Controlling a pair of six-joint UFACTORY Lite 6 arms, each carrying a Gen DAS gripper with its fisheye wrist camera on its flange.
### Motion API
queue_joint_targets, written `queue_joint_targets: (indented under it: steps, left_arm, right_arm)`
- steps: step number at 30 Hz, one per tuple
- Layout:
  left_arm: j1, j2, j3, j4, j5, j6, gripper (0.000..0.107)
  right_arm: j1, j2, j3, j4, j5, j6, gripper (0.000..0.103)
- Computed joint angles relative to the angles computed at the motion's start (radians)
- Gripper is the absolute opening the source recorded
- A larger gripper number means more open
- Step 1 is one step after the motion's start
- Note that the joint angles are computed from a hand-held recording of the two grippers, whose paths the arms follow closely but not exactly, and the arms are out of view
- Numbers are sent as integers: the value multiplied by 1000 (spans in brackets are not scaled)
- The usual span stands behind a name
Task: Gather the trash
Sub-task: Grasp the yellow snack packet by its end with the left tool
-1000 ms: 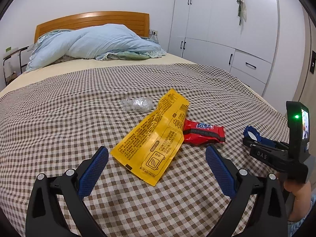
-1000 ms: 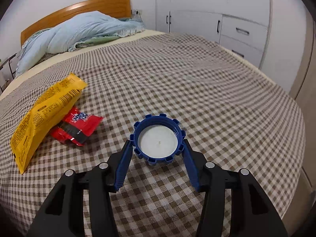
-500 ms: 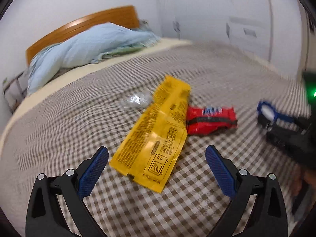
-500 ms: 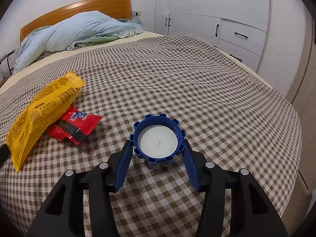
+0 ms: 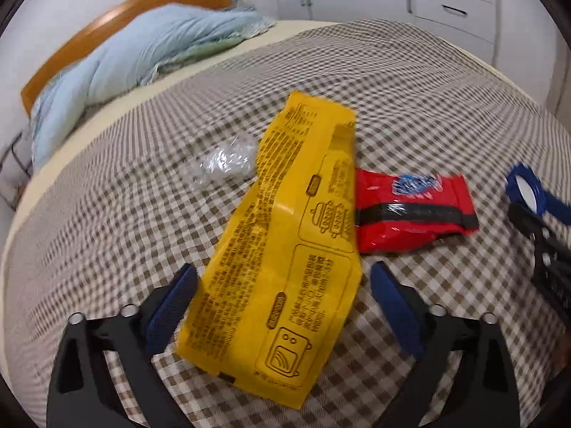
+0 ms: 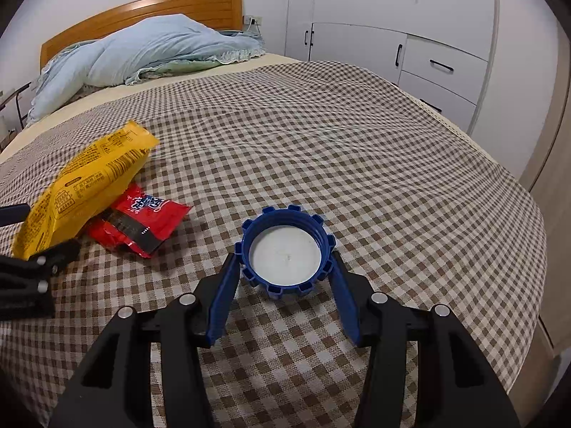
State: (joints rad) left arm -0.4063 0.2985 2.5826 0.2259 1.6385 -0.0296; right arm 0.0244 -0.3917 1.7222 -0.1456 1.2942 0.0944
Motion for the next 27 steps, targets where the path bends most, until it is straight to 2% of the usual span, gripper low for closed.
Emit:
queue_joint_targets:
  steps: [2,3,6,9,15,19,25,27]
  left_arm:
    - [59,11,0,-76,6,-14,69]
    - [70,-21,-59,-88,-21,-18,63]
    - [84,-103,-192,-111,-69,-10,50]
    - [92,-167,-277,-110,-110,-15,43]
    - [56,-267,-365,-51,-155,-69,39]
    - [14,-293,-354,16,-141,-108,39]
    - [-56,-345,-358,80,-127,-165,39]
    - [-128,-365,-366,156,-104,-200,39]
  right_arm:
    - [-2,2,1,3,0,-5,50]
    - [-2,2,1,3,-1,-6,50]
    - [12,4,0,-7,-1,2,50]
    - [29,1,-5,-23,-4,14,50]
    - [19,-14,-11,-9,-11,2,50]
    - [19,-26,-8,-6,-15,-4,50]
    - [156,-63,1,-113,-21,72,50]
    - [194,-73,13,-147,-19,92,50]
